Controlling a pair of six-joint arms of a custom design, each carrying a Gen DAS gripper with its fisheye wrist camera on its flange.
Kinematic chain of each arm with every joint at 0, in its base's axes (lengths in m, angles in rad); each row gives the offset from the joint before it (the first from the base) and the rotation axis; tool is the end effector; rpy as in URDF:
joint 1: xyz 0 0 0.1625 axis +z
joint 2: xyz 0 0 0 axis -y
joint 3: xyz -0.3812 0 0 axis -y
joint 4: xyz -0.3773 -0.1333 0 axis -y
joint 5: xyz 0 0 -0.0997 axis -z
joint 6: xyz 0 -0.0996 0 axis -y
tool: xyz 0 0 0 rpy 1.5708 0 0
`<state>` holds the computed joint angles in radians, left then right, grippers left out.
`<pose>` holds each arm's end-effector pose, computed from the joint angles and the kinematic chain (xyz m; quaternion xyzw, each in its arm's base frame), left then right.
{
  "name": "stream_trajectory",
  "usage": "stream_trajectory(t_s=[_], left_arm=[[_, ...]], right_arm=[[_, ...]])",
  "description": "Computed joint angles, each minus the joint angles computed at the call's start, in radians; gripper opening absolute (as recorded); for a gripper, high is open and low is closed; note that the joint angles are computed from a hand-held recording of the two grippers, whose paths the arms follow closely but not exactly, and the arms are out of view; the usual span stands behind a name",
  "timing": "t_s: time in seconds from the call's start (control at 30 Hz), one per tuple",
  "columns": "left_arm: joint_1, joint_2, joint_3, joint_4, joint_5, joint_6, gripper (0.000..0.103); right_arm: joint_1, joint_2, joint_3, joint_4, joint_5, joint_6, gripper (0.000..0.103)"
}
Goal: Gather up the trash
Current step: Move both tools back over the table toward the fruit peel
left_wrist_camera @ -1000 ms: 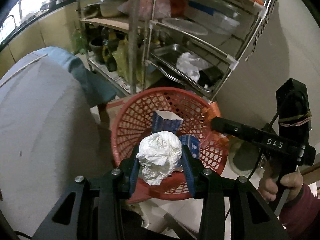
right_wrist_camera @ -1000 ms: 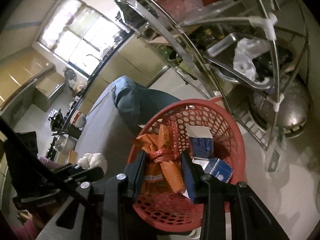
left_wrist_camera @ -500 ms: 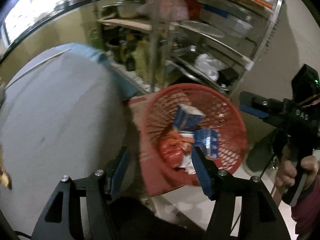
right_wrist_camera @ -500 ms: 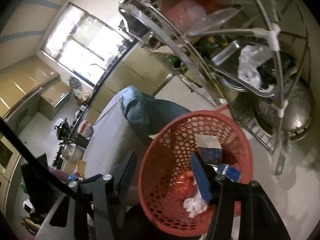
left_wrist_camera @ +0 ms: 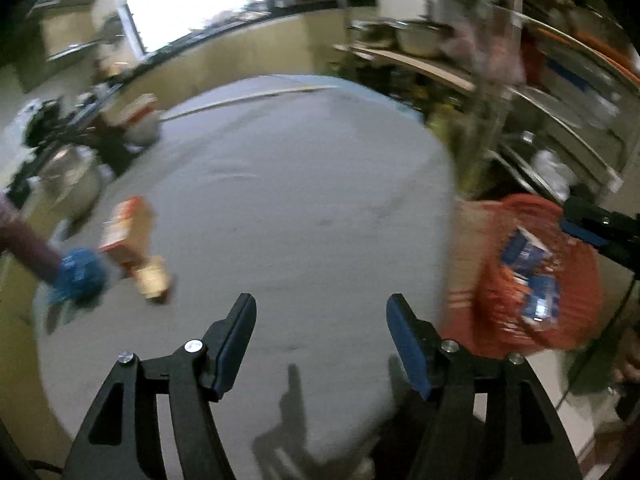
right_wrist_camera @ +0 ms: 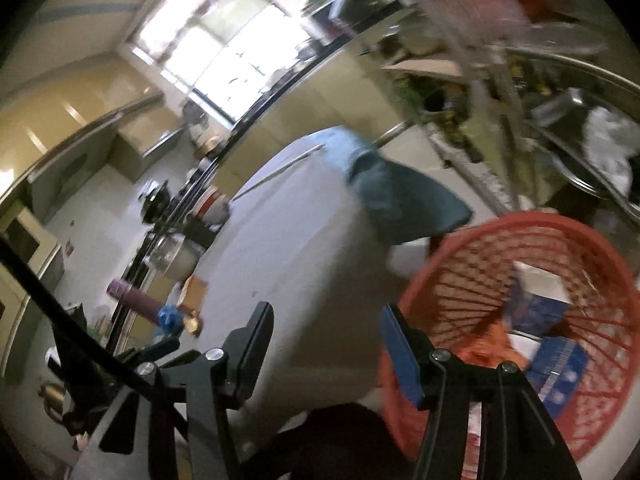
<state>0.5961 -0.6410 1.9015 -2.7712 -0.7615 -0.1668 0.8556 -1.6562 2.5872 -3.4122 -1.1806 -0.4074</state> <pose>-0.3118 -0.4597 -0.0434 0.3720 0.8402 -0.1894 0.3461 -0.0850 -0.3589 0.2619 -0.0508 -0.8838 0.4578 0.0822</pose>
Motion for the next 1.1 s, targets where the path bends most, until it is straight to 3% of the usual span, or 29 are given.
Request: stream_trajectory(t_s=[0.3, 0.5, 0.67, 0.8, 0.97, 1.1], left_arm=[[0.104, -0.185, 0.153, 0.001, 0.158, -0.114, 0.07], [0.201, -0.292, 0.193, 0.05, 0.247, -0.199, 0.07], [0.265, -0.34, 0.179, -0.022, 0.294, -0.139, 0.07], [0.32, -0.324, 0.121, -0.138, 0.277, -0.015, 0.071], [0.37, -0.253, 0.002, -0.236, 0.202, 0.125, 0.072], [0.411, -0.179, -0.121, -0.237, 0.133, 0.205, 0.072]], right_arm=[[0.251, 0.219, -0.101, -0.046, -0.15, 0.003, 0.06], [0.416, 0.386, -0.211, -0.027, -0.27, -0.006, 0.06], [0.529, 0.529, -0.342, 0.034, -0.375, -0.005, 0.06], [0.593, 0.639, -0.467, 0.114, -0.425, 0.002, 0.06], [0.645, 0.754, -0.609, 0.191, -0.482, 0.002, 0.06], [0.661, 0.837, -0.721, 0.254, -0.524, 0.025, 0.06]])
